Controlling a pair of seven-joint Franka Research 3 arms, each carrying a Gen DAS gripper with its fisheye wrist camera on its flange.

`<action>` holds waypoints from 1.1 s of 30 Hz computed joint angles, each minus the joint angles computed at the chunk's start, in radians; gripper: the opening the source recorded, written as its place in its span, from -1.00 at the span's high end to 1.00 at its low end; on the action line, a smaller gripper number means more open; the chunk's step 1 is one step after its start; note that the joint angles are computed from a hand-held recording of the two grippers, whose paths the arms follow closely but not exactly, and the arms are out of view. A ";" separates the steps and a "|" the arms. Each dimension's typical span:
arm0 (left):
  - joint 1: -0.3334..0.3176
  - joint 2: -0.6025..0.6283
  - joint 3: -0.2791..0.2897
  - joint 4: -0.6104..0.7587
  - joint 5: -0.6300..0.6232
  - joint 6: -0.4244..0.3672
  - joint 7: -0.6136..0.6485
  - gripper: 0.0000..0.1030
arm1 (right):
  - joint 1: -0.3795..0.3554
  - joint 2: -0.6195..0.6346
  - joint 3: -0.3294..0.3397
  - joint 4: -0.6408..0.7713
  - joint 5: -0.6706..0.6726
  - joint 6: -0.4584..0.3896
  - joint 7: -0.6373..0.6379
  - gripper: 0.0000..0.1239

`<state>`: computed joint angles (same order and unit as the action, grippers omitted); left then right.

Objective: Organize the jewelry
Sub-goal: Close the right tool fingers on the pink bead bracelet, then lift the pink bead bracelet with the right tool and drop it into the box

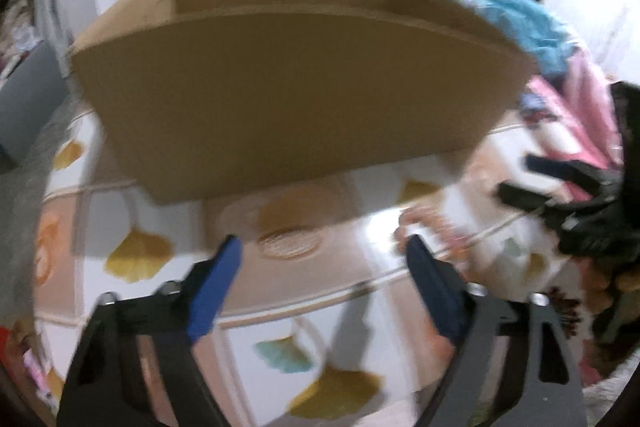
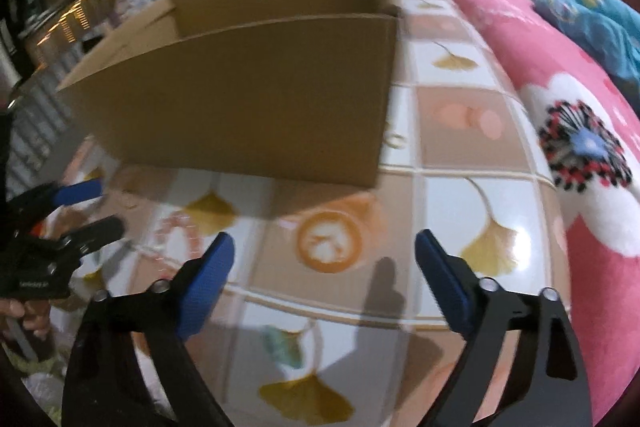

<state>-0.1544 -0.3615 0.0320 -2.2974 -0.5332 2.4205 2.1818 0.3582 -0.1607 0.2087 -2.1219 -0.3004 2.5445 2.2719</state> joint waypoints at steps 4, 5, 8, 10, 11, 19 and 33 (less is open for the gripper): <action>-0.032 0.009 0.023 0.031 -0.078 -0.089 0.089 -0.04 | 0.032 0.022 -0.006 0.005 0.078 0.063 -0.098 0.00; -0.030 0.017 0.021 0.038 -0.086 -0.105 0.099 0.06 | 0.036 0.029 -0.008 0.009 0.093 0.067 -0.117 0.11; -0.018 0.037 0.012 0.061 -0.107 -0.160 0.115 0.31 | 0.057 0.058 -0.022 0.029 0.184 0.076 -0.209 0.39; -0.005 0.049 0.001 0.074 -0.110 -0.183 0.117 0.40 | 0.067 0.074 -0.031 0.041 0.252 0.076 -0.275 0.48; 0.001 0.055 -0.003 0.078 -0.113 -0.188 0.121 0.46 | 0.073 0.083 -0.036 0.049 0.287 0.079 -0.318 0.53; 0.031 0.090 -0.048 0.112 -0.067 -0.205 0.103 0.61 | 0.096 0.112 -0.038 0.067 0.420 0.087 -0.510 0.68; 0.004 0.053 -0.045 0.082 -0.037 -0.149 0.141 0.82 | 0.101 0.094 -0.035 0.053 0.364 0.105 -0.478 0.88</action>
<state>-0.1509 -0.3090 -0.0129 -2.2158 -0.5698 2.2715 2.3223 0.4587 -0.0671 0.1741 -2.0690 0.0635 2.6493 1.7937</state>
